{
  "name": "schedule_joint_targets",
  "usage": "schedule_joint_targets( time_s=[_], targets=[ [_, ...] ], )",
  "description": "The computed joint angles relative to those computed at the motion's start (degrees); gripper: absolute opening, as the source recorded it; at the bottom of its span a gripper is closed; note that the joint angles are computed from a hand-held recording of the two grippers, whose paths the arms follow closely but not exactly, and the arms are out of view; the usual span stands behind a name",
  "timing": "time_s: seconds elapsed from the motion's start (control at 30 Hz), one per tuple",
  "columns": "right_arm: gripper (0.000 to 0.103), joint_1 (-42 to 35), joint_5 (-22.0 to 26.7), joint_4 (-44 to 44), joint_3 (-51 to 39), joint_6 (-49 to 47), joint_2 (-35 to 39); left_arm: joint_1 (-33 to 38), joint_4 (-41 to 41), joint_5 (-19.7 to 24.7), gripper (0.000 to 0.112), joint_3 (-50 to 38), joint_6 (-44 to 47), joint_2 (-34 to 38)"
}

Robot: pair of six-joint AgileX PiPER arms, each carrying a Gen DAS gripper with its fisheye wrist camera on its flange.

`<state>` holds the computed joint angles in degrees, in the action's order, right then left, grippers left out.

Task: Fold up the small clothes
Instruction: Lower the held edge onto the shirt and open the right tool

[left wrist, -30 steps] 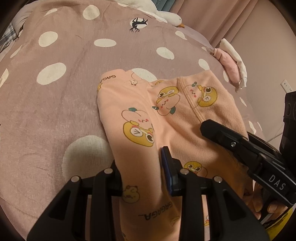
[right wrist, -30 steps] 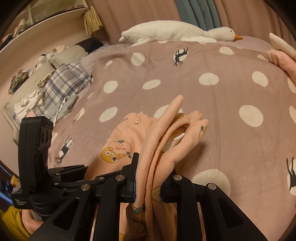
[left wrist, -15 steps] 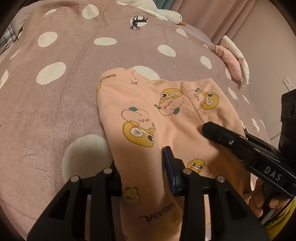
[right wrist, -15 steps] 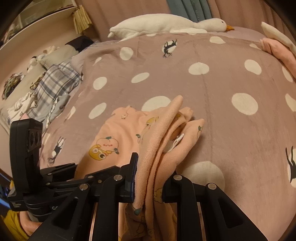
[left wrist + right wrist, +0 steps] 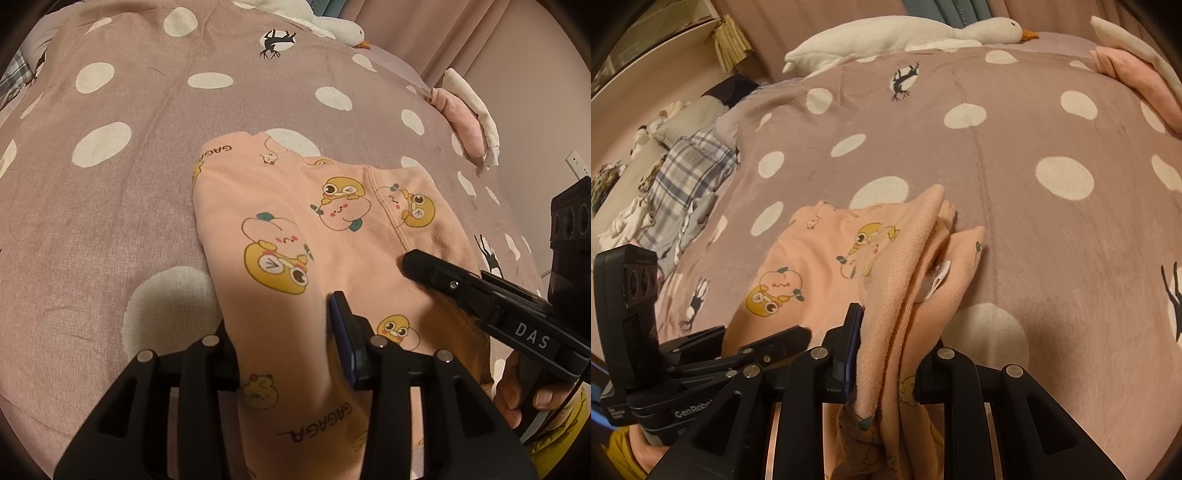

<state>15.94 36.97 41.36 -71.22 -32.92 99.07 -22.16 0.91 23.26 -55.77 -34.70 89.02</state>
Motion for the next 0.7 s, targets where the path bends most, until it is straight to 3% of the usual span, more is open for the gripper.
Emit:
schedule_joint_targets(
  time_s=[0.53, 0.7],
  targets=[
    [0.032, -1.17, -0.14, -0.73, 0.89, 1.9, -0.12, -0.28, 2.86, 0.93, 0.051, -0.25, -3.42, 0.14],
    [0.04, -0.89, -0.76, -2.59, 0.84, 3.82, -0.19, -0.4, 4.19, 1.56, 0.057, -0.51, -5.01, 0.27]
  ],
)
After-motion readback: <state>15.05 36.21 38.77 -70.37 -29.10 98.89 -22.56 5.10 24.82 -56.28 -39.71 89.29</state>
